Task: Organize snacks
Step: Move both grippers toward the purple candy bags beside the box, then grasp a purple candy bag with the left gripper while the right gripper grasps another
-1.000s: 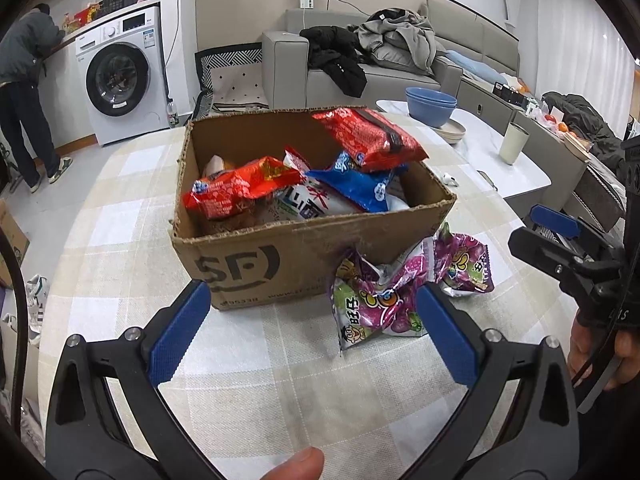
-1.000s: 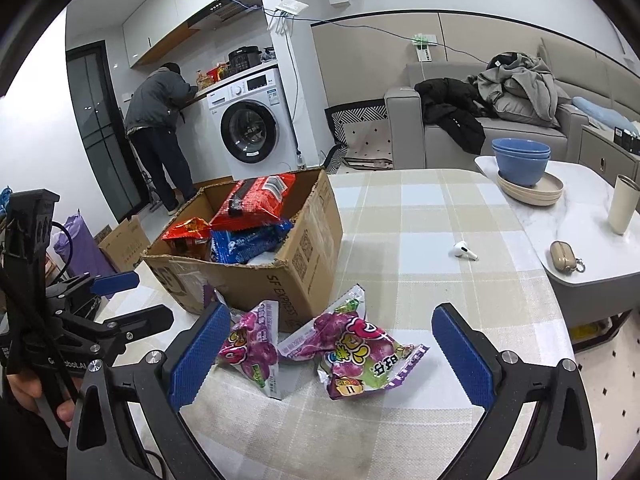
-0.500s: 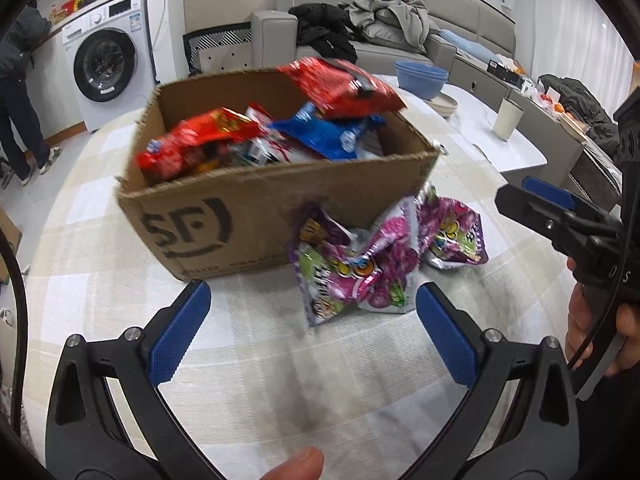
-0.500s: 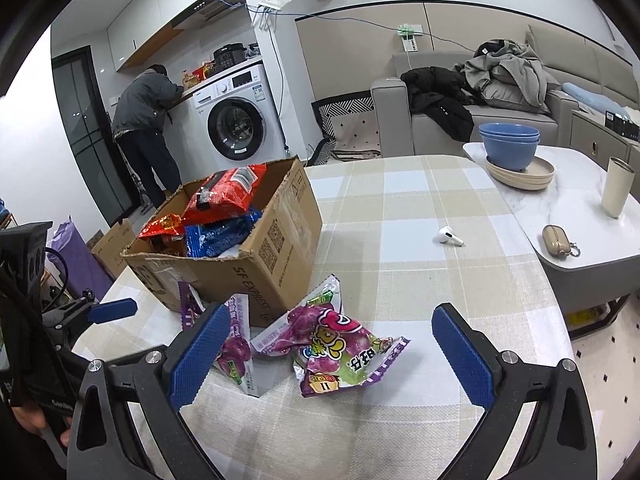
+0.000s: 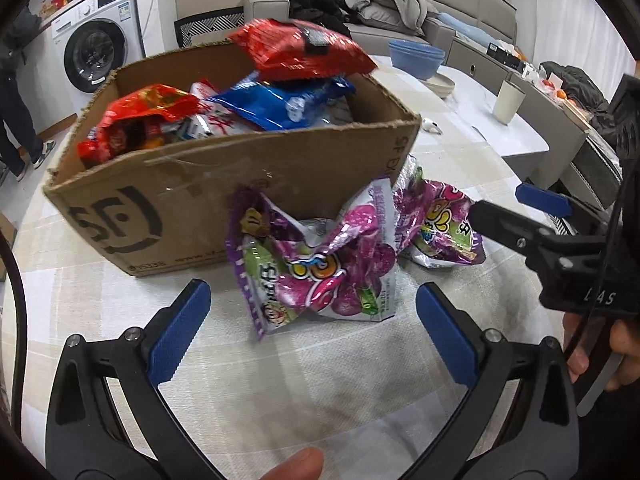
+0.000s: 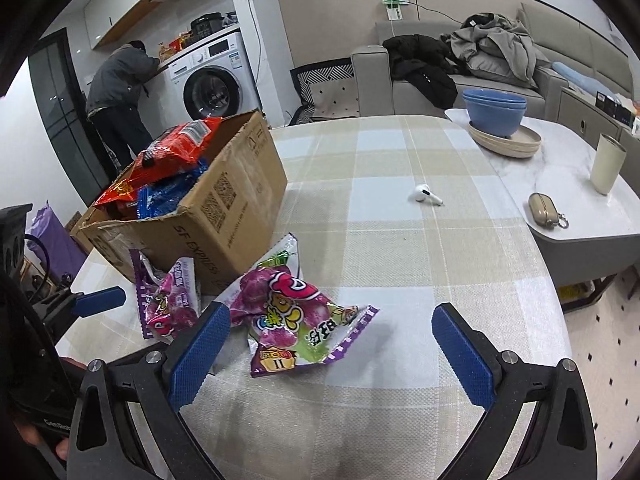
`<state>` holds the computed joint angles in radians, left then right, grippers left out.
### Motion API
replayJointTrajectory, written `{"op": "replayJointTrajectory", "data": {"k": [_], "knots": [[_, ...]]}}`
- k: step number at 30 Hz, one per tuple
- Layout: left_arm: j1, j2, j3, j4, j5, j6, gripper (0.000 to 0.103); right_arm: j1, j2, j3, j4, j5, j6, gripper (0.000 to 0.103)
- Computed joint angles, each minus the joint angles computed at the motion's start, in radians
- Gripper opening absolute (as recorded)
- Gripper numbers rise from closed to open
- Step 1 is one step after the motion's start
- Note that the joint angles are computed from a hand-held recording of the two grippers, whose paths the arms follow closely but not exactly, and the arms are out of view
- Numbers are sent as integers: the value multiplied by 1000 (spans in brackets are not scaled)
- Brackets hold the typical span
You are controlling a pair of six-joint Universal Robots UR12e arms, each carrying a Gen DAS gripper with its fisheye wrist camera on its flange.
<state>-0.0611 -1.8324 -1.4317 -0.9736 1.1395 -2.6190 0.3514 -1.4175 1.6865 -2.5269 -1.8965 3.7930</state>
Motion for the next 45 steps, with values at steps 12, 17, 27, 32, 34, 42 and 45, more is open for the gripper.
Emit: {"op": "replayJointTrajectory", "data": {"k": [12, 17, 27, 32, 34, 42, 45], "knots": [[-46, -28, 11, 32, 102, 5, 102, -4, -10, 10, 18, 1, 17, 102], [-57, -46, 22, 32, 114, -2, 102, -8, -10, 13, 22, 7, 13, 102], [-62, -82, 59, 4, 76, -7, 84, -12, 3, 6, 42, 42, 1, 102], [-65, -83, 49, 29, 60, -1, 75, -12, 6, 6, 40, 47, -5, 102], [-68, -86, 49, 34, 53, -9, 72, -14, 6, 8, 37, 49, -4, 102], [-59, -86, 45, 44, 49, -42, 68, -15, 10, 7, 36, 57, -8, 102], [-50, -80, 35, 47, 52, -55, 68, -14, 15, 3, 38, 65, -14, 102]]}}
